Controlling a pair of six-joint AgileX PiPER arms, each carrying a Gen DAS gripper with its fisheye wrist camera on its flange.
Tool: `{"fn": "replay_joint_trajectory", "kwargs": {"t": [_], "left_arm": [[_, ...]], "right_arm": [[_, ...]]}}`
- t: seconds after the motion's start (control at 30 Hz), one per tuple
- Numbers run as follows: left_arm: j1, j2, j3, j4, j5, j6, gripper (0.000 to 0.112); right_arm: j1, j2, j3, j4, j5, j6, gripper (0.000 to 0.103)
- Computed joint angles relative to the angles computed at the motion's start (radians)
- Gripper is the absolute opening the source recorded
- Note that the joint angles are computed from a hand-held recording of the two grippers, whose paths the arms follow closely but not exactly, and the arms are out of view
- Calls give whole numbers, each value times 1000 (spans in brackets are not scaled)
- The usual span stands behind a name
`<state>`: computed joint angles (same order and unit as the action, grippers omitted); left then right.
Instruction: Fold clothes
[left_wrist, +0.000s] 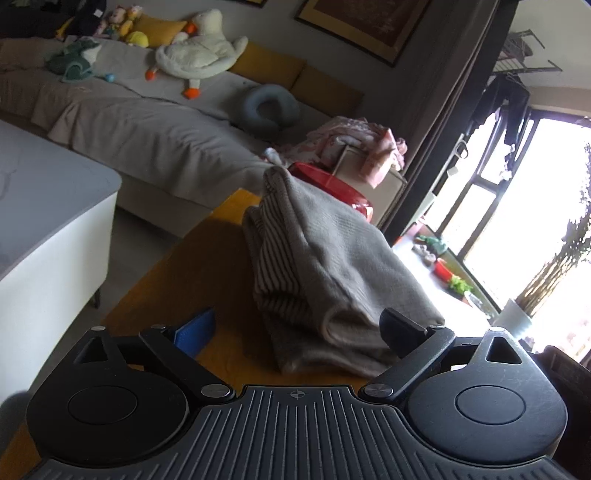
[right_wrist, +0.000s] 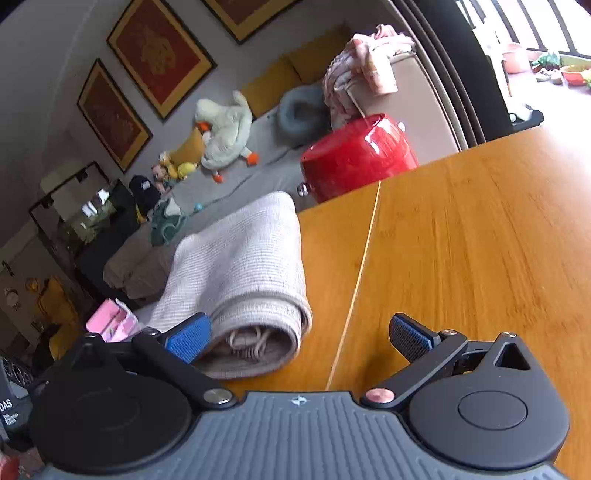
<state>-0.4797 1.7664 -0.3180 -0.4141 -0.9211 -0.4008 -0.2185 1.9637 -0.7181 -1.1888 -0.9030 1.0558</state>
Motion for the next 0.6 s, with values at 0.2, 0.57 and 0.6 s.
{"fn": "replay_joint_trajectory", "kwargs": {"t": [0.2,0.57,0.6], "left_arm": [[-337,-43,-79,-537,126,379,103],[-451,81,-344,-1117,106,857,103],[-462,93,-363,-1157,84,904,103]], "right_arm": [[10,-197,211,223,140,-446,103],[75,-230,271,322,194,-710,103],[86,-215,237,284,227,-675,103]]}}
